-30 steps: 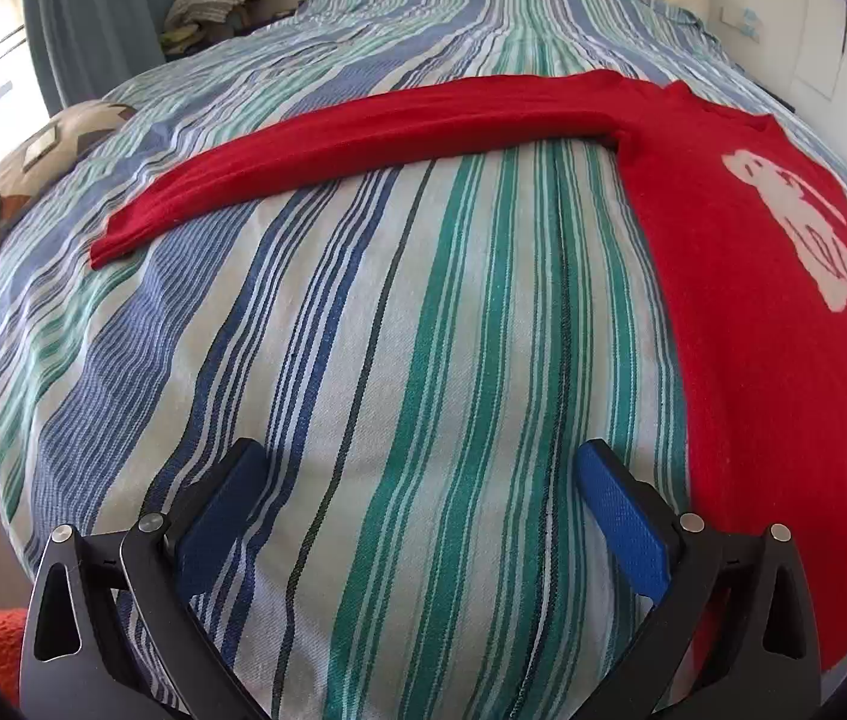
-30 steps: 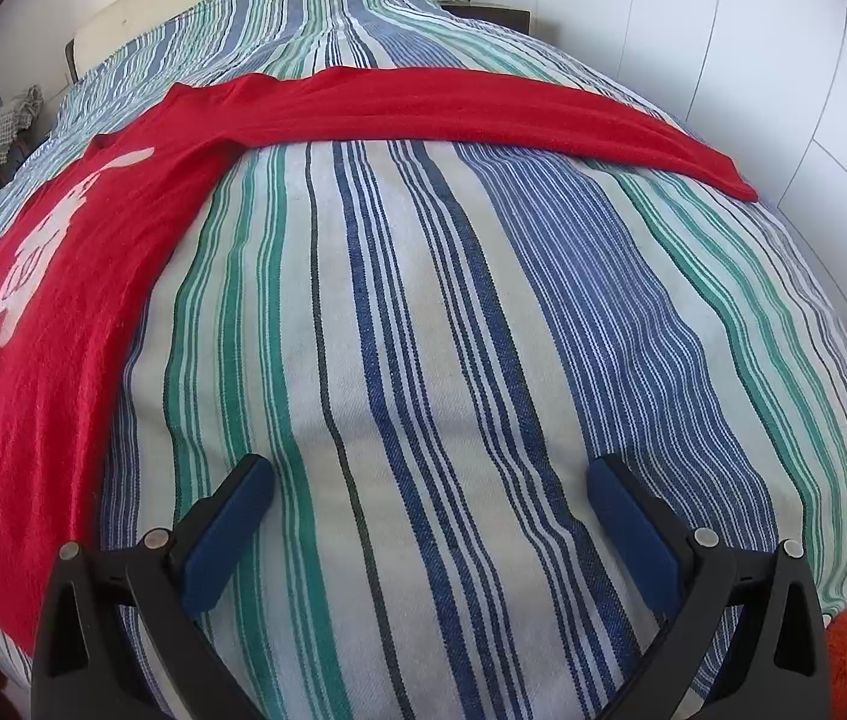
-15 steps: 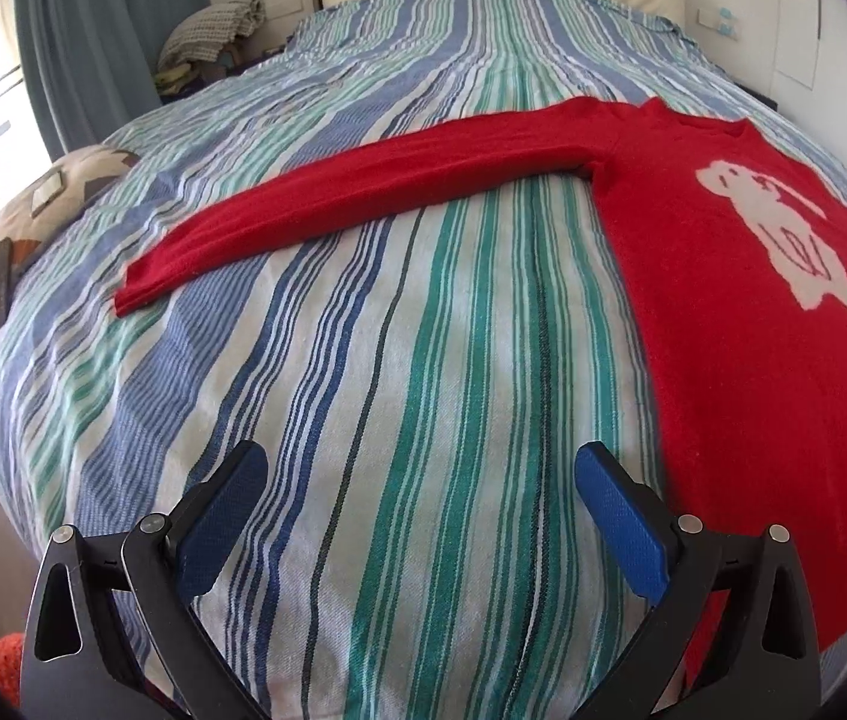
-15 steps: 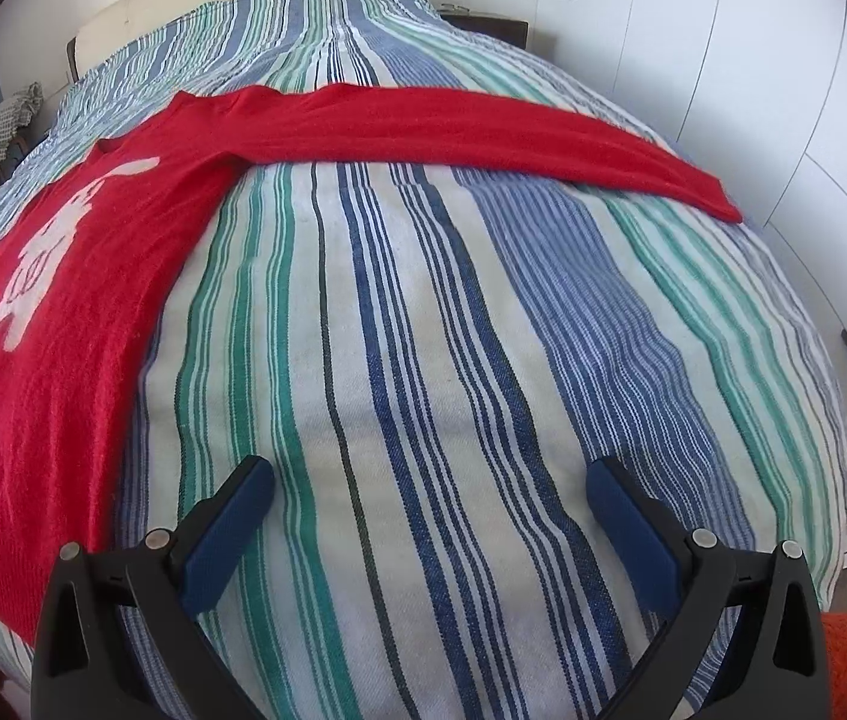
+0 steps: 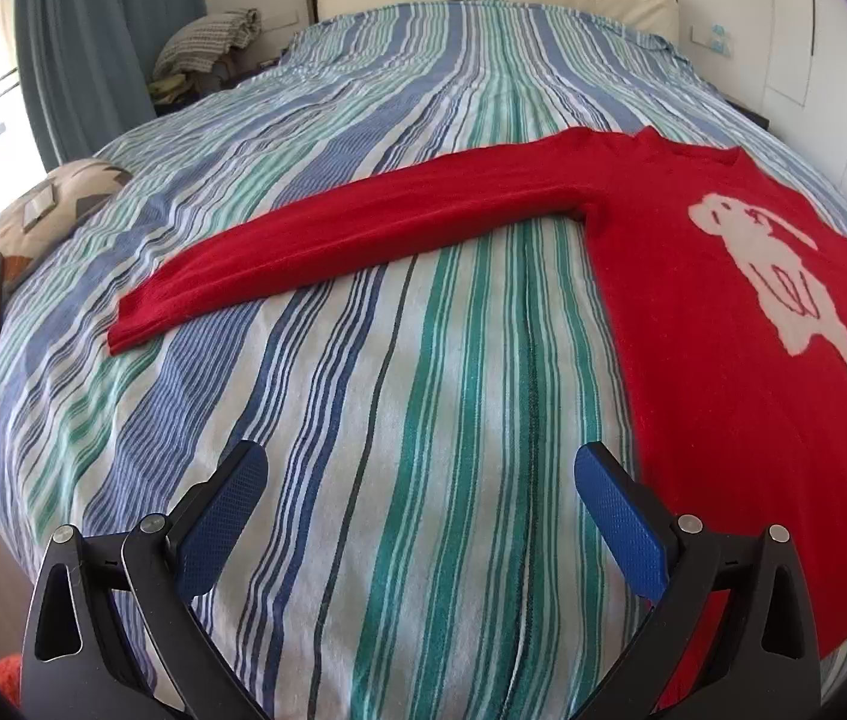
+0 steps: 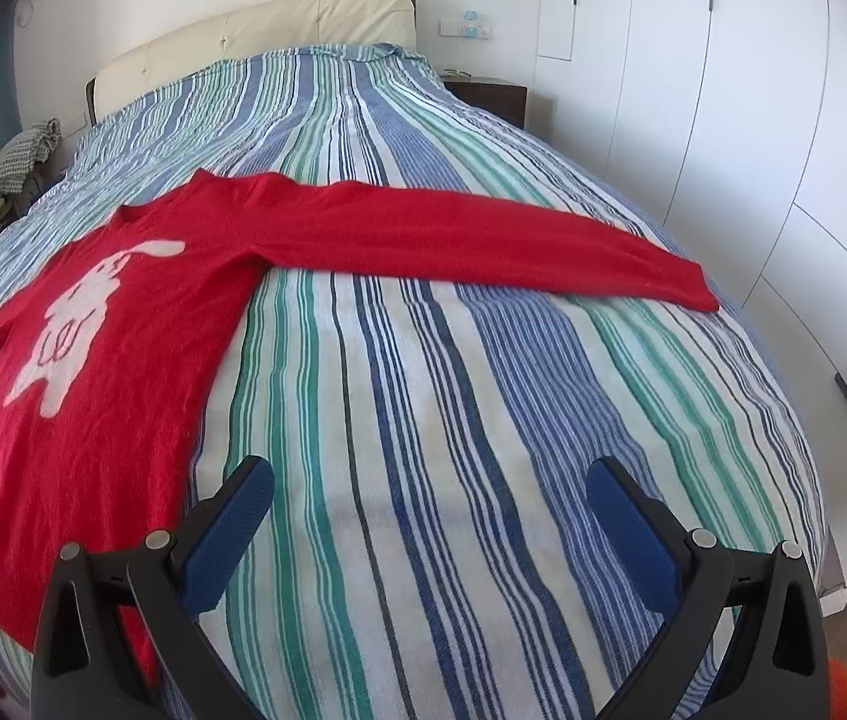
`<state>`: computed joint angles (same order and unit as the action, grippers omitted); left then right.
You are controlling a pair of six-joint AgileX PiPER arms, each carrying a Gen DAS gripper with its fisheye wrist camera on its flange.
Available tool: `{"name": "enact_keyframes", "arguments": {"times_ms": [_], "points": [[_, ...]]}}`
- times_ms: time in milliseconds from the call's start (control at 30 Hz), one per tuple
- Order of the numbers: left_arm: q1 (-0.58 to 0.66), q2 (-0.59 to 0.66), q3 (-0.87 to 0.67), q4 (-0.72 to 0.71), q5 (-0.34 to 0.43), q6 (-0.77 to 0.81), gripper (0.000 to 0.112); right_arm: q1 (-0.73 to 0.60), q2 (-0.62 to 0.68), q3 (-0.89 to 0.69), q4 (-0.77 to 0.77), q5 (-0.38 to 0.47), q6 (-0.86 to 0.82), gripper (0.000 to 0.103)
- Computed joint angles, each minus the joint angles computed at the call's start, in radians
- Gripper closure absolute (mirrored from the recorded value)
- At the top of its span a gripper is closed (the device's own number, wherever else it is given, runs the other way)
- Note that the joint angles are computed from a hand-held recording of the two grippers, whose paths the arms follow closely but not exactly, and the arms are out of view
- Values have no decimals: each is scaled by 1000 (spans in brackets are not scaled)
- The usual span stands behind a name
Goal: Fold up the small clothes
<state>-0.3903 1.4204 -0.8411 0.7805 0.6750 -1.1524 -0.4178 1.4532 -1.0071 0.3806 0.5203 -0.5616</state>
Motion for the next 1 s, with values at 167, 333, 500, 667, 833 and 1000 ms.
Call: {"name": "enact_keyframes", "arguments": {"times_ms": [167,333,500,667,833,1000], "points": [[48,23,-14,-4,-13,-10,10,34,80,-103,-66,-16,86,1],[82,57,-55,-36,-15,43,10,57,151,-152,-46,-44,87,1],[100,85,-87,-61,-19,64,10,56,162,-143,29,-59,-13,1],[85,118,-104,-39,1,51,10,44,206,-104,-56,-86,41,1],[73,114,-97,-26,10,46,10,4,240,-98,40,-71,-34,0],[71,107,-94,-34,15,50,10,14,232,-104,-6,-61,5,1]]}}
